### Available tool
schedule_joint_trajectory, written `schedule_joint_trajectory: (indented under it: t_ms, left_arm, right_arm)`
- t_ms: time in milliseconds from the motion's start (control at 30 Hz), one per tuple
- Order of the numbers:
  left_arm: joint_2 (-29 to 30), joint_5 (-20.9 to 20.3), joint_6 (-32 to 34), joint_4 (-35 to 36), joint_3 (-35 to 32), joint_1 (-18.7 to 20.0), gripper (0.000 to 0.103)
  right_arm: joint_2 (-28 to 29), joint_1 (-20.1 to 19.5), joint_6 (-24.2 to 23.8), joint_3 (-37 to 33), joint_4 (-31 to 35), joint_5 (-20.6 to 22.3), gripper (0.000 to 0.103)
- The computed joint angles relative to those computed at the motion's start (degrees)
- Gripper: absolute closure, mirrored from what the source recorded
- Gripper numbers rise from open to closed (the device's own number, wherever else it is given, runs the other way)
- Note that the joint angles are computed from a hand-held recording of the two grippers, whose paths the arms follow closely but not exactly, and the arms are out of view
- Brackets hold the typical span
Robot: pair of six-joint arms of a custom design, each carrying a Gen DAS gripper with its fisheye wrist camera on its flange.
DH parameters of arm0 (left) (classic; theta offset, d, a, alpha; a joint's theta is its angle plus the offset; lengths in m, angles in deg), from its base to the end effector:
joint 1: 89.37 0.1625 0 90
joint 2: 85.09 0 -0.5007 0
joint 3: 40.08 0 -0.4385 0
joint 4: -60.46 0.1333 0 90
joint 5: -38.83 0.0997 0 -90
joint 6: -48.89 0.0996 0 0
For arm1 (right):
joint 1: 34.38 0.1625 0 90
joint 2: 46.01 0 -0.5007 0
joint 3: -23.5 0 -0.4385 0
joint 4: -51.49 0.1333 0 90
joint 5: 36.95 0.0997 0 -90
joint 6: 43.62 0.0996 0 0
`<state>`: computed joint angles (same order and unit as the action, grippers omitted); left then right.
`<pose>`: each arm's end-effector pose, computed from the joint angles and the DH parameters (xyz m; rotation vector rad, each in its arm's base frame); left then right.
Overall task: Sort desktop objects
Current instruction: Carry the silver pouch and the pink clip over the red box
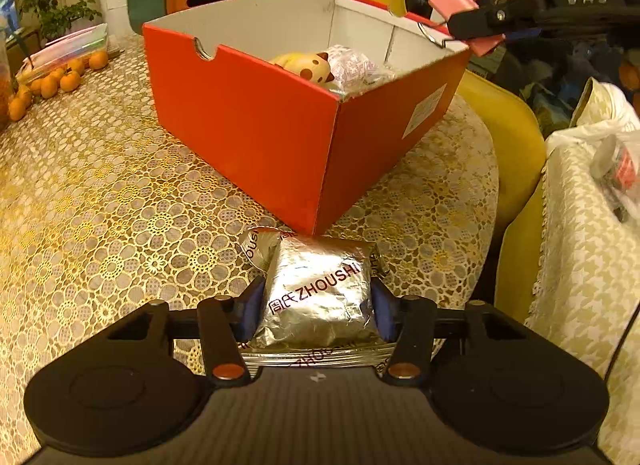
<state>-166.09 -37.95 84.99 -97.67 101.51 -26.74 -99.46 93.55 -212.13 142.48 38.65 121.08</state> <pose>-0.0477 -0.4316 0.1920 1.5051 2.4757 -0.1648 0.2924 -0.3086 0.0755 0.0139 -2.0659 1.1860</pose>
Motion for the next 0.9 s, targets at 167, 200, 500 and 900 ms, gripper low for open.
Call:
schedule_joint_trajectory:
  t_ms: [167, 200, 500, 900]
  left_arm:
    - [-4.36, -1.37, -0.74, 4.15, -0.7, -0.64, 0.05]
    - [-5.38, -1.53, -1.01, 5.24, -0.97, -0.82, 0.05]
    - [-10.64, -4.67, -3.55, 11.44, -3.35, -3.55, 0.05]
    - [-5.75, -6.05, -4.26, 6.48, -6.2, -8.72, 0.05]
  right_arm:
    - [-0.49, 0.18, -0.77, 0.28, -0.59, 0.03, 0.07]
    - [-0.66, 0.15, -0.93, 0.35, -0.72, -0.03, 0.07]
    - [-1.72, -0.42, -2.59, 0.92, -2.17, -1.09, 0.07]
    - [-3.39, -1.22, -6.49, 1.49, -4.19, -1.6, 0.07]
